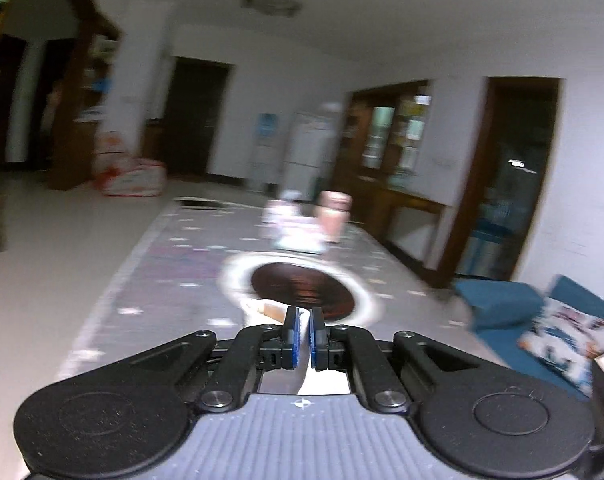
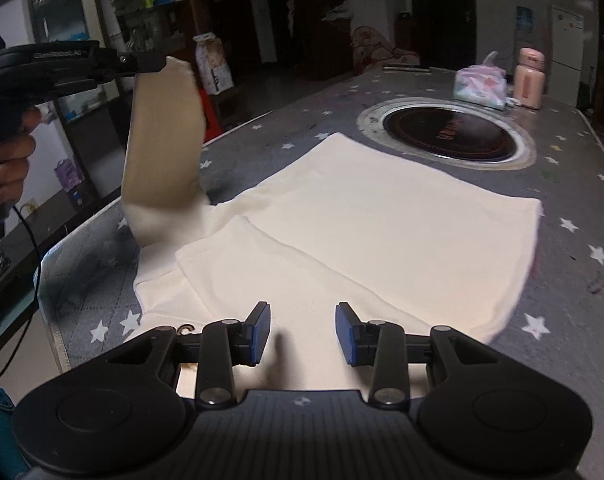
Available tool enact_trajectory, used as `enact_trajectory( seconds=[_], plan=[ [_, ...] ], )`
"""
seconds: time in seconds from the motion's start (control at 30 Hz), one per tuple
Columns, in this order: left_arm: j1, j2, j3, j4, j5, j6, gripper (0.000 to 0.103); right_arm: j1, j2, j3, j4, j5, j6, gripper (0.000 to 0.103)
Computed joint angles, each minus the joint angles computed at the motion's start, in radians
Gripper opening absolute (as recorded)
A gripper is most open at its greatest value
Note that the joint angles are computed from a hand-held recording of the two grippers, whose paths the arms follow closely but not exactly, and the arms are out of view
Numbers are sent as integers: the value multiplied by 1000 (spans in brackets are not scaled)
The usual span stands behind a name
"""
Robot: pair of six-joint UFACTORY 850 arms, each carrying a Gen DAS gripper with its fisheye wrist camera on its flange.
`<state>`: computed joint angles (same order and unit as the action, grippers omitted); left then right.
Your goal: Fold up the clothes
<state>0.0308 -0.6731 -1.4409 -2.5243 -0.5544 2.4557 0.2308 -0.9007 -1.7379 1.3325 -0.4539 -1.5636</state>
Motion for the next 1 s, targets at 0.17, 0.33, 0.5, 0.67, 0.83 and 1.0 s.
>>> enact_trajectory(
  seconds=[0.17, 0.33, 0.5, 0.67, 0.83, 1.0],
  plan=[
    [-59, -55, -58, 240, -12, -185, 5, -24, 30, 59, 99, 12, -62, 36],
    [-106, -115, -115, 459, 26, -327, 9, -41, 52, 105, 170, 10, -108, 36],
    [-94, -117, -94, 593, 39, -413, 16, -50, 62, 124, 180, 22, -106, 36],
    [-51, -92, -36, 543, 93, -372, 16, -53, 71, 130, 209, 23, -132, 36],
    [-19, -93, -18, 512, 179, -382, 16, -42, 64, 117, 277, 46, -181, 36],
    [-2, -82, -5, 563, 192, -395, 16, -40, 94, 144, 431, 51, -324, 36]
  ],
)
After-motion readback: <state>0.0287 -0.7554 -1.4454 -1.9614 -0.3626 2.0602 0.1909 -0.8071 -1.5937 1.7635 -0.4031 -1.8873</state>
